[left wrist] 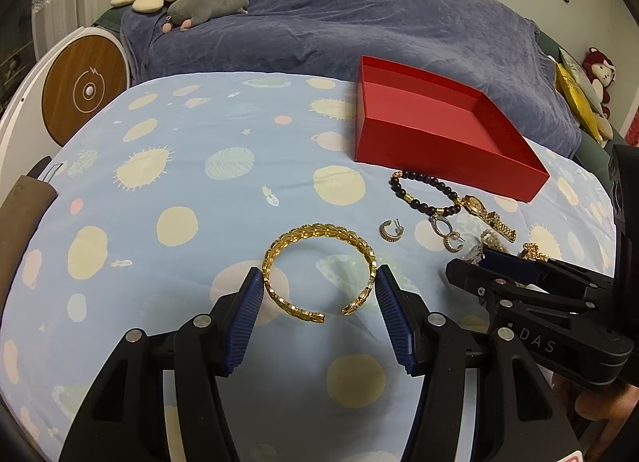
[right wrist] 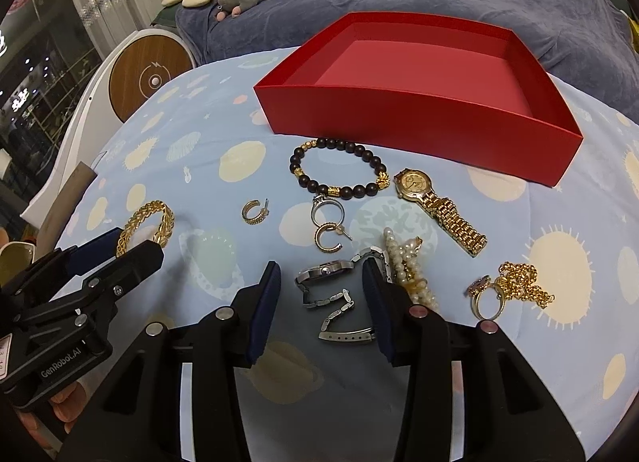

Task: Organize jewelry
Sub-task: 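Close left tool on gold cuff and lift while right tool grasps silver watch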

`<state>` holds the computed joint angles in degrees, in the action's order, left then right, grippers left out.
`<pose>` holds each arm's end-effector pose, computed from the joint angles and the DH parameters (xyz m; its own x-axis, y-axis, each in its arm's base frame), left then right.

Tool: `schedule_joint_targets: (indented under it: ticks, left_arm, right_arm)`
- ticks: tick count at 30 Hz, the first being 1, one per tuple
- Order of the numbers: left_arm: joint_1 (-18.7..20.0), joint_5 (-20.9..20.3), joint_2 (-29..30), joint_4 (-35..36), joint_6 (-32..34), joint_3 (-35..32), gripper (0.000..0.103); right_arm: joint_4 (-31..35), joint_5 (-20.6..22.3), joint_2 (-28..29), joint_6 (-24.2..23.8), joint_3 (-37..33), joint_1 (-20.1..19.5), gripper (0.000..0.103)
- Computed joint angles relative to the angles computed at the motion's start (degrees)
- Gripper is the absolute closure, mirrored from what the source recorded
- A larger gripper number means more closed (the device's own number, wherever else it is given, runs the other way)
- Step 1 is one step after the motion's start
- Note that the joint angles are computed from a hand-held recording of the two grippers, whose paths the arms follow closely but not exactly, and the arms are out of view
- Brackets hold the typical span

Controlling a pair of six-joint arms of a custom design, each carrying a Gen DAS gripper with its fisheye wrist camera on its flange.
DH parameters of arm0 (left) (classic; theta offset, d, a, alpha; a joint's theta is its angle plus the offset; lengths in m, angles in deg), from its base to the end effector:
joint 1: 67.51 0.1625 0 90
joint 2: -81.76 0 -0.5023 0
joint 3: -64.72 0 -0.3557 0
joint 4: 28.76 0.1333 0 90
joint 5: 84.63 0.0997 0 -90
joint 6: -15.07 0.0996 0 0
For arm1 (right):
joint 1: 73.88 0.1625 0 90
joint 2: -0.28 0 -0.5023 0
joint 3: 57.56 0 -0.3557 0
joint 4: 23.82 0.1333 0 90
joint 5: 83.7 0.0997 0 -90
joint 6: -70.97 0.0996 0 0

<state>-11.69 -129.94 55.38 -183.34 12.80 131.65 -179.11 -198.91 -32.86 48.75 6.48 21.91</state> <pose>-0.3038 -0.8093 0.1304 -0.7688 0.1324 -0.6257 0.4830 0.7614 -0.4323 0.1771 -0.8454 0.2364 -0.8243 -0.1734 0.5390 -0.4266 0.8160 -0.3900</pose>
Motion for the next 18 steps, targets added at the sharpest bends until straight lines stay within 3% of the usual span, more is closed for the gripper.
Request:
schedule_joint_targets:
  ticks: [2, 5, 7, 10, 18]
  left_arm:
    - [-0.2, 0.0, 0.2, 0.0, 0.1, -0.1, 0.048]
    - [-0.4, -0.3, 0.5, 0.4, -0.2, -0.4, 0.048]
    - [-0.5, -0.5, 0.7, 0.5, -0.2, -0.7, 0.048]
    - [-0.8, -0.7, 1.1, 0.6, -0.2, -1.4, 0.048]
    - [-1.3, -1.1, 2.1, 1.4, -0.6, -2.9, 0.048]
  right_arm:
    - [-0.3, -0.2, 0.0, 0.3, 0.1, -0.1, 0.075]
    - [0.5, 0.8, -0.5, 1.9, 0.3, -0.4, 0.076]
    - [0.5, 0.9, -1.0, 2.1, 0.8, -0.5, 0.092]
    - [-0.2, 1.5, -2.2, 2.9, 2.3, -0.6, 0.097]
    - [-3.1, 3.3, -5.5, 2.2, 6.9, -0.7, 0.097]
